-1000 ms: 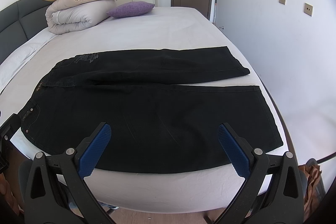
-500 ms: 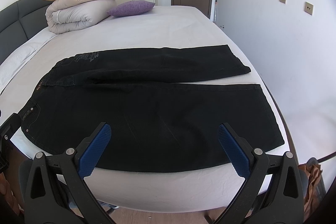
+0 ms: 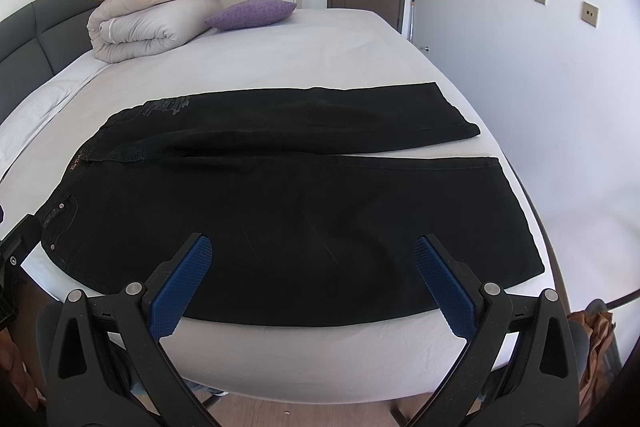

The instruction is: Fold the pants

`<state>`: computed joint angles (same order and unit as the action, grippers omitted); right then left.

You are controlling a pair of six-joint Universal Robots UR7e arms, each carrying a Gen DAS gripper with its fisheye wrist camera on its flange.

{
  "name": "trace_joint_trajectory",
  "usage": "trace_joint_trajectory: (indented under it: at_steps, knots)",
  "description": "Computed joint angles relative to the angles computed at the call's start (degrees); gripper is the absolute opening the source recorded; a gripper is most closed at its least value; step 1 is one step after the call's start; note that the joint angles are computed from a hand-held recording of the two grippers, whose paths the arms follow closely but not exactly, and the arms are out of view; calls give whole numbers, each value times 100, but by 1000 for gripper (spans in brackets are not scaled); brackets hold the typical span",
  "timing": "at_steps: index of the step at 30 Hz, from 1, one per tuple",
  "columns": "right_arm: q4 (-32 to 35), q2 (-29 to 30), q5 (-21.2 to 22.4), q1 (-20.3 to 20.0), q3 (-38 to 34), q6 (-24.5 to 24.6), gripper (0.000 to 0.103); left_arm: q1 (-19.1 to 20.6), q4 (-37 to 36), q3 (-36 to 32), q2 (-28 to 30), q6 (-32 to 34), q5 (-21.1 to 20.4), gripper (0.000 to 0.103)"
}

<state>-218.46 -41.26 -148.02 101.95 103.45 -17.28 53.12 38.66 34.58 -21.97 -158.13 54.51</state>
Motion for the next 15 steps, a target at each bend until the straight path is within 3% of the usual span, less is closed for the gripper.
trace_joint_trajectory:
  at_steps: [10,15]
  knots:
    - [309,-20,102,-34,11,192,103,-29,-379,530,-130,-96,-211,103]
    - [814,-145,401,-201,31,412,103,-34,-1160,1179,-364,407,-366,103]
